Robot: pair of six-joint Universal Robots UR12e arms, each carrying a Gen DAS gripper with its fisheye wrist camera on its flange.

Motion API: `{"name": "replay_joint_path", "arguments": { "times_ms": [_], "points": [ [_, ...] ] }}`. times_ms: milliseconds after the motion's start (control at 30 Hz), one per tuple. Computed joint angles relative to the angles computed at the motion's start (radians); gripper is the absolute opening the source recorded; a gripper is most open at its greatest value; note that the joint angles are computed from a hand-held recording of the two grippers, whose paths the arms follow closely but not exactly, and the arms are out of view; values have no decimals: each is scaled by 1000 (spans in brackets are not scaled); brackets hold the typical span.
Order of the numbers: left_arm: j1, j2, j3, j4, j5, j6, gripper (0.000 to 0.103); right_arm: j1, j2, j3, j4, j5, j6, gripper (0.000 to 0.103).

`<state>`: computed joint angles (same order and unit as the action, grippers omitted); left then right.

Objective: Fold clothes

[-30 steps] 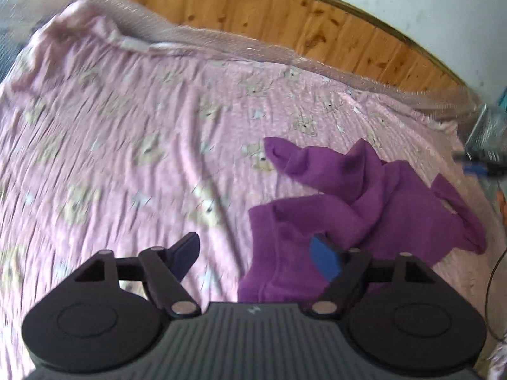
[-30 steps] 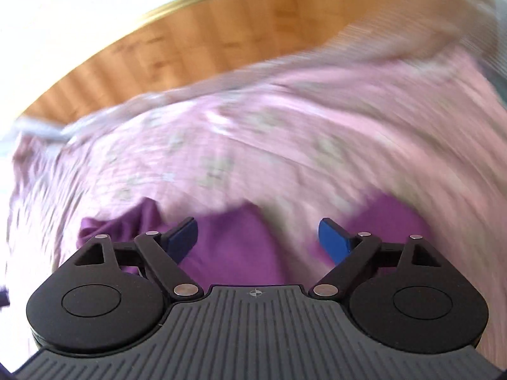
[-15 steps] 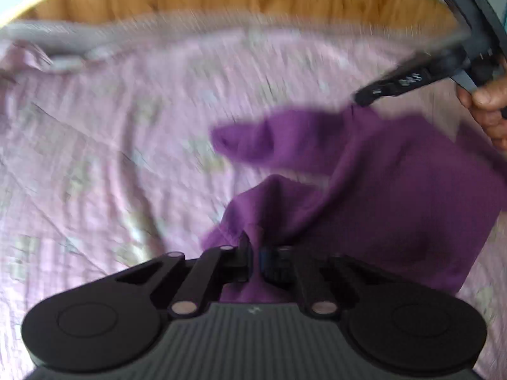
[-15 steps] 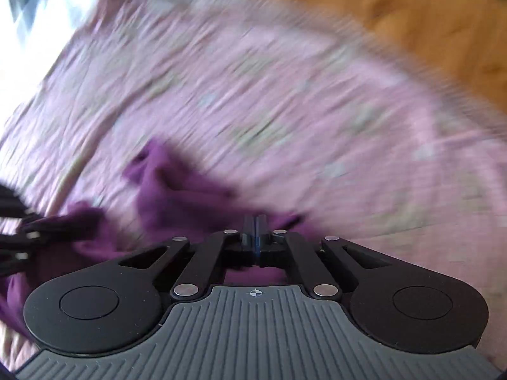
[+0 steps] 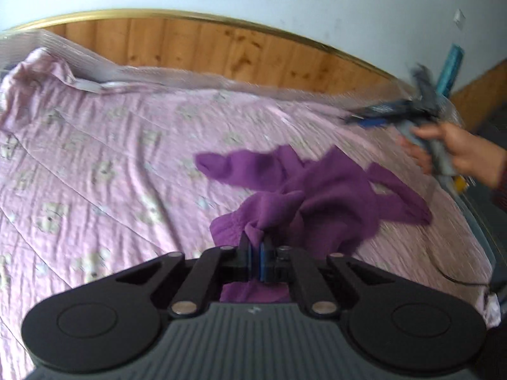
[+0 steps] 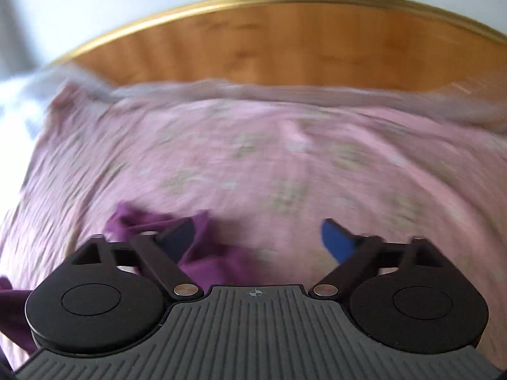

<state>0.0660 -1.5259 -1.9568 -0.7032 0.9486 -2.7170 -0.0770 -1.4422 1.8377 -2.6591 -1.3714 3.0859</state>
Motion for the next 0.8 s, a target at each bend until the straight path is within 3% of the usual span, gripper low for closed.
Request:
{"name": "replay_joint_path", "arguments": {
  "times_ms": [133,200,267,333,433,500,600,667,733,767,800],
  "points": [
    [10,50,-51,-16,21,-24,5,89,136,-143,189,34,-302,96],
    [15,69,-70,13,50,-64,5,129,188,-205,302,-7,-460,92],
    [19,86,-87,48,84,-107,5,159,213,-228,330,-77,-527,50],
    [24,98,-101,105,117,-162,5,145,205,-231,316,-59,-461,14],
    [40,79,-97,270,163,-296,5,111,140,-164,107,-136,-276,13],
    [47,40,-72,355,180,-368,5,67,77,-120,-11,-218,-90,13],
    [40,-42,-7,442,230,-447,6,10,-10,-80,-93,-424,218,14],
    [1,-133,80,425,338,-501,7,-11,-16,-95,-75,-554,368,28],
    [-36,-224,179,361,459,-551,10,-43,-10,-107,-12,-542,450,90],
    [-53,-267,228,308,522,-574,10,-63,-6,-110,23,-508,478,91],
    [-59,-300,263,272,550,-580,10,-81,-9,-106,49,-475,513,83]
  ]
}}
